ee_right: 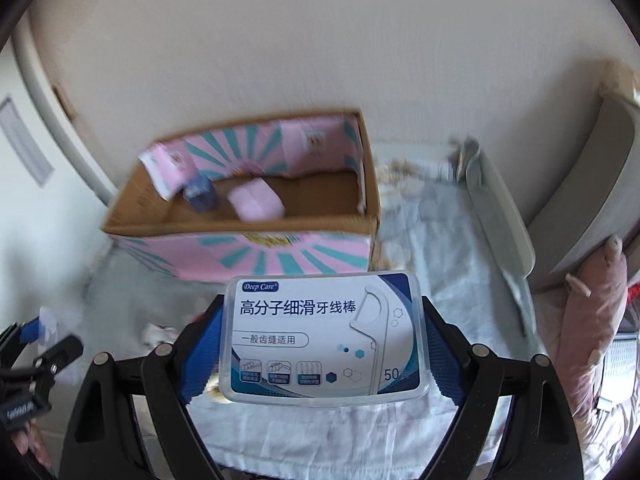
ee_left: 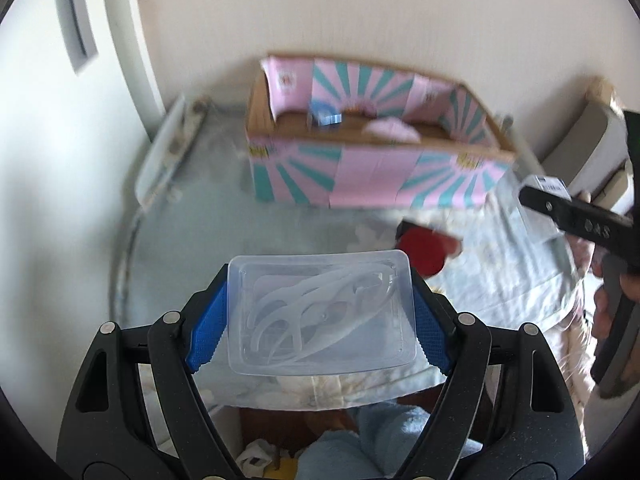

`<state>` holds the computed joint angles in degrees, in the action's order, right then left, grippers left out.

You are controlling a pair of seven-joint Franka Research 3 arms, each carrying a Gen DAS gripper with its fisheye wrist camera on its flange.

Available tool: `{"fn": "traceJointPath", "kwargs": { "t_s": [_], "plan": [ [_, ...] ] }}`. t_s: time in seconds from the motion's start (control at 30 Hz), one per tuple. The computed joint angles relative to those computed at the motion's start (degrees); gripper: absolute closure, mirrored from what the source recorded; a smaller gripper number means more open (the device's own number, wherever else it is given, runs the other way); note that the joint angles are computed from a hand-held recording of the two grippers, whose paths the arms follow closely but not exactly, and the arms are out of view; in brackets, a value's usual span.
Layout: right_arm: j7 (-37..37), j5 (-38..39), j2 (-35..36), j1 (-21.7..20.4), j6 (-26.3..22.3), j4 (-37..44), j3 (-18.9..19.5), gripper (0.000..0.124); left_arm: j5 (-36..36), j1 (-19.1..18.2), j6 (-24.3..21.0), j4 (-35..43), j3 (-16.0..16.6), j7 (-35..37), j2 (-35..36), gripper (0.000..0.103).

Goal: Organize objects
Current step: 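Carry both items into the cardboard box and open both tools to release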

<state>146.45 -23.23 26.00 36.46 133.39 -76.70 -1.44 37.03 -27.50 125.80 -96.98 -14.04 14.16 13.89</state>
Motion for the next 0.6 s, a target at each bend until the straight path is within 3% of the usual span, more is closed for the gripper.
{"fn": "traceJointPath", "kwargs": {
  "t_s": [0.2, 0.6],
  "plan": [
    [-0.1, -1.2, -1.7, 0.2, 0.8, 0.4, 0.2, 0.038, 2.4, -0.8, -2.2, 3.9, 0.2, 0.3, -0.1, 0.024],
    [-1.2, -2.4, -1.0, -0.8, 1.2, 2.7, -0.5, 0.038, 4.6, -1.1, -0.6, 12.0, 2.0, 3.0, 4.4, 0.024]
  ]
}}
